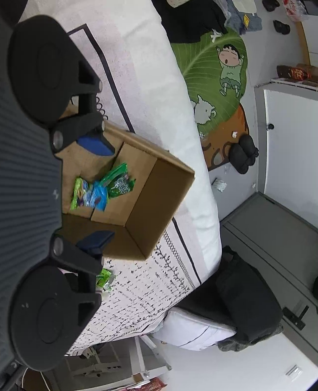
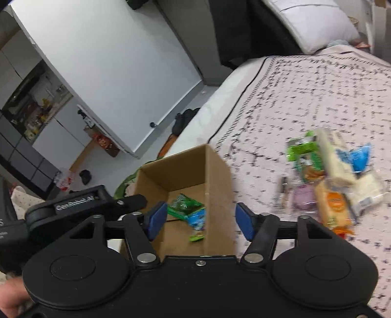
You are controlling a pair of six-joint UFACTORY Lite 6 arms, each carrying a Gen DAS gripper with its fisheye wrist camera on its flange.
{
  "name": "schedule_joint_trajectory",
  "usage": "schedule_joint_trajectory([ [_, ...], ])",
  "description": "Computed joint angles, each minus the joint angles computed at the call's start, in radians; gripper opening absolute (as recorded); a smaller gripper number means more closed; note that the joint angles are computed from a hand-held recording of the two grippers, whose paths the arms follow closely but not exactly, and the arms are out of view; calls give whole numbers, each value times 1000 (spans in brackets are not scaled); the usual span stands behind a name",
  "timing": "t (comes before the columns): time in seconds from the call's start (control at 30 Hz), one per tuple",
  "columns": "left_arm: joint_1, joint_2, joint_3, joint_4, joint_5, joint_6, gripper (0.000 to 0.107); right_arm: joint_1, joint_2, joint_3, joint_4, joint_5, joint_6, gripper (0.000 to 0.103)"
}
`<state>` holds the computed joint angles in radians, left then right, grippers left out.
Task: Organize snacks
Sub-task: 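Carry green snack with left tool into box while right tool drops blue bag in, then move left tool back to the pile and grasp the orange candy packet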
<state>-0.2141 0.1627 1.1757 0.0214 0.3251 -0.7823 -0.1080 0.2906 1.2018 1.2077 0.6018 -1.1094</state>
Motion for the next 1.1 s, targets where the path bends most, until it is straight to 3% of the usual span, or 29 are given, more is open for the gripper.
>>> schedule_joint_trajectory([
  [0.1,-33,-4,6,77,3,-62,72,-20,-59,-53,13,-51,-45,85],
  [0.17,-59,-2,12,122,7,-92,76,-43,-81,-71,8,-55,-66,87],
  [0.33,-97,11,27,38,8,-1,79,-92,-114,-94,-39,-61,-63,94],
  [0.57,-166,-1,26,112,-3,-71,89,-180,-134,-120,-77,-46,-81,95],
  [0.73,-220,14,37,243,-3,-208,89,-244,-133,-132,-64,-31,-134,97],
  [1.1,-323,71,76,357,-3,-296,90,-363,-51,-82,-45,30,-239,99],
])
